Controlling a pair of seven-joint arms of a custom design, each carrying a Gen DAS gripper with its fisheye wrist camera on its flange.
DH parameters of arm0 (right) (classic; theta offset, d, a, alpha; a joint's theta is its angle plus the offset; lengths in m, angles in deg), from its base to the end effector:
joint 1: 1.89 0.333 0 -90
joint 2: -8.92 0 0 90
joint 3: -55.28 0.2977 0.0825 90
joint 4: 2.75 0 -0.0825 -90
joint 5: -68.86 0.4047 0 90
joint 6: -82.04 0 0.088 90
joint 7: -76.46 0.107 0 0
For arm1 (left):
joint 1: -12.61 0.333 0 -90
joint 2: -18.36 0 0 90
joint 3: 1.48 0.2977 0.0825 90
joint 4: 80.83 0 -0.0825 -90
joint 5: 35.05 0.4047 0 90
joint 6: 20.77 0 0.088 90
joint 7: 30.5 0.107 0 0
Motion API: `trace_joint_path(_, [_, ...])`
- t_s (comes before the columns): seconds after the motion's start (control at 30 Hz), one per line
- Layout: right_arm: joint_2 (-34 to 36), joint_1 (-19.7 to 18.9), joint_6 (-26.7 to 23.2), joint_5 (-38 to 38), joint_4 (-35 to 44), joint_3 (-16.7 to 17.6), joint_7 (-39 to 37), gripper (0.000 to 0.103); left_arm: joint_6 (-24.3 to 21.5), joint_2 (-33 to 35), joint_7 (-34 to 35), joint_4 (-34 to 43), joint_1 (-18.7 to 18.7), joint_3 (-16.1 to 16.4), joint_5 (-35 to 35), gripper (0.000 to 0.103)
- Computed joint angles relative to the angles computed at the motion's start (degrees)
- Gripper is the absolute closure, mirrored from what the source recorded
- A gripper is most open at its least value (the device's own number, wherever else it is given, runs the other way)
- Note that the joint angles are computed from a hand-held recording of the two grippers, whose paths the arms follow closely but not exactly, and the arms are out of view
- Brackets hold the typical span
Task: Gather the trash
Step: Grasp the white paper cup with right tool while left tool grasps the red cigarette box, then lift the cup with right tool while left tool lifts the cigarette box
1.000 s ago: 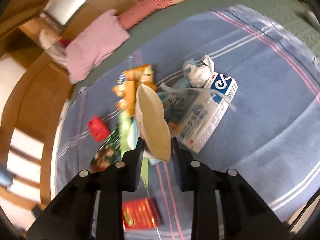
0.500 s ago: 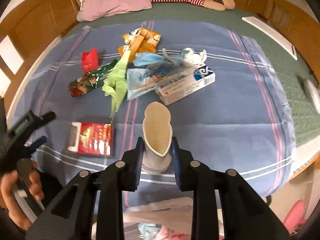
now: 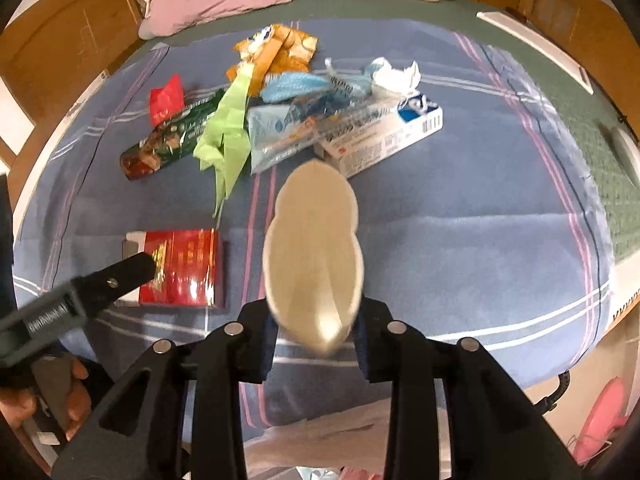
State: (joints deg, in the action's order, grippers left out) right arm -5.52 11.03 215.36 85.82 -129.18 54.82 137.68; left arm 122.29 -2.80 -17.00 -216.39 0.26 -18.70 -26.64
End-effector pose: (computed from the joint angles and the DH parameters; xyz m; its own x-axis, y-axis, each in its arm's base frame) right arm 0.5194 0.1198 0.4999 0.5410 -0.8375 -0.0771 -0.7776 -0.4631 -0.4253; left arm 0.4338 -0.2552 0.4880 0.5558 -0.7416 0.3757 -0.6652 -0.6678 -0.3342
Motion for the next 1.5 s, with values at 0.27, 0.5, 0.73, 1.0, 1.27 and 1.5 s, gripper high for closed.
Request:
trace_joint_path(0.27, [-1.2,0.26,0.66,2.14,-2.12,-0.51,-0.58,0.07,-1.4,0.88,2.05,1.01,0.02,-0.68,3.98,0.027])
trace_joint_path(0.5, [-1.91,0.39,0.91,4.18,-2.97,-0.88,-1.26,0.07,0.78,-0.44,2.02,0.04,0.34,-0.88,6.13,0.065])
trace_joint_path(0.73, [-2.58,0.62,1.6,5.13,-3.68,-1.02,-1.31,0.07,1.02,-1.44,0.08,-0.5,1.5,-1.85,7.51,0.078])
trace_joint_path(1.0, [-3.43,0.88,2.37,6.35,-4.32,-1.38,-1.9,0.07,1.12,-3.36,-3.68,-1.34,2.86,-3.1,10.87,0.078])
trace_joint_path(1.27, [-3.85,1.01,2.82,6.48,-4.89,-1.4,-2.01,0.07,-1.12,-4.38,-6.44,-0.82,3.71,-4.29,14.7,0.078])
trace_joint_path(1.5, [-4.16,1.07,3.04,6.24,-5.3,-1.38,-1.87,0.07,-1.53,-4.91,-7.41,-1.03,3.49,-4.08,15.71,0.078])
